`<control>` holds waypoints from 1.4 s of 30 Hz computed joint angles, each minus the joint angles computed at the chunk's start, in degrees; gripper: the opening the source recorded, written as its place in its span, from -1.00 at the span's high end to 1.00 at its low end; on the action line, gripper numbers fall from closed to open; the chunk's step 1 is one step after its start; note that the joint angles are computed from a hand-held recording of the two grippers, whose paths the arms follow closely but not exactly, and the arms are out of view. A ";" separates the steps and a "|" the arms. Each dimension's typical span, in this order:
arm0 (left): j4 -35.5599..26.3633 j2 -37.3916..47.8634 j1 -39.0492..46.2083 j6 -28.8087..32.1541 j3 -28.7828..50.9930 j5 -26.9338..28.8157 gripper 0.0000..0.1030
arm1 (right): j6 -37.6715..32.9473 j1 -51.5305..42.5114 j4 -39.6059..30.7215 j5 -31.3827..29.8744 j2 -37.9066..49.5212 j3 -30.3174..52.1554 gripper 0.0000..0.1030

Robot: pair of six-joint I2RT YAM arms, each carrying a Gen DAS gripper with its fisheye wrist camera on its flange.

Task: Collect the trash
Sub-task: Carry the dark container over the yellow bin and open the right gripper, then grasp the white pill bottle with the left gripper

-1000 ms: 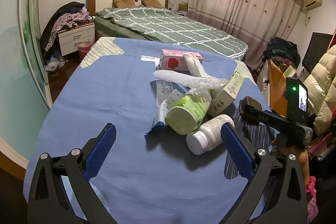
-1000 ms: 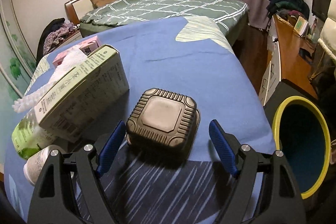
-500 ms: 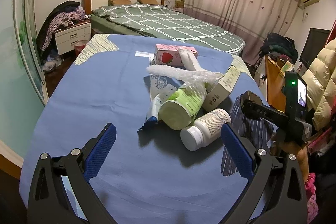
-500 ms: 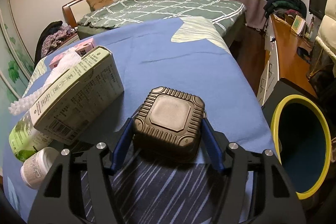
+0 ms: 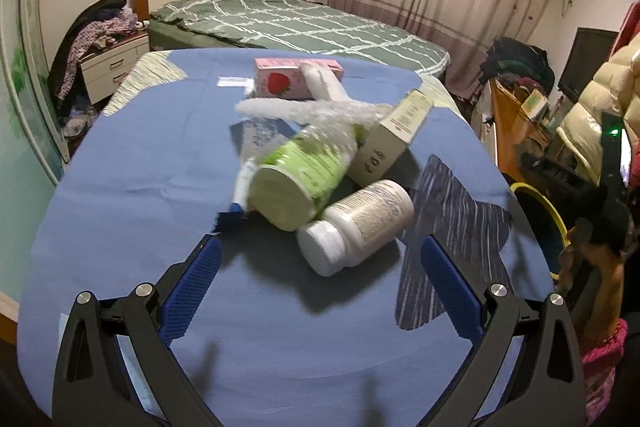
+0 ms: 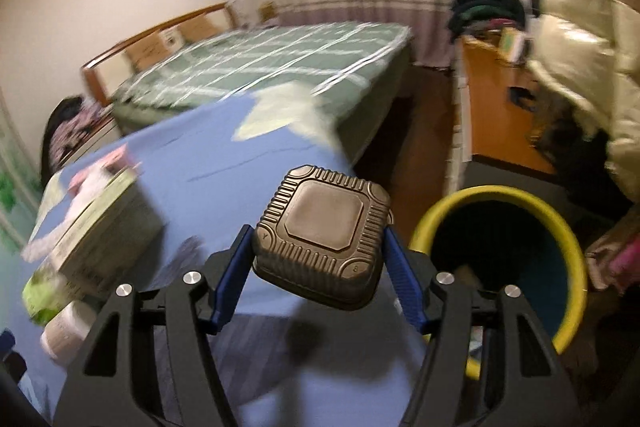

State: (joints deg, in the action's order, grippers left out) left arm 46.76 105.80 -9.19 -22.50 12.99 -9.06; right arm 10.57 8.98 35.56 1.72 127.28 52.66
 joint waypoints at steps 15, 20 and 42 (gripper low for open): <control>-6.20 8.53 -5.09 -2.71 9.90 -1.00 -0.90 | 2.80 -12.55 -6.26 -0.40 8.21 9.09 -0.33; -8.32 10.93 -5.29 -3.88 12.92 -0.28 -0.90 | 2.68 -12.81 -5.04 -0.58 8.19 8.67 -0.41; -20.85 20.79 -7.73 -13.36 29.97 -9.26 -0.90 | 1.88 -14.76 -4.94 -5.42 9.38 9.77 -0.44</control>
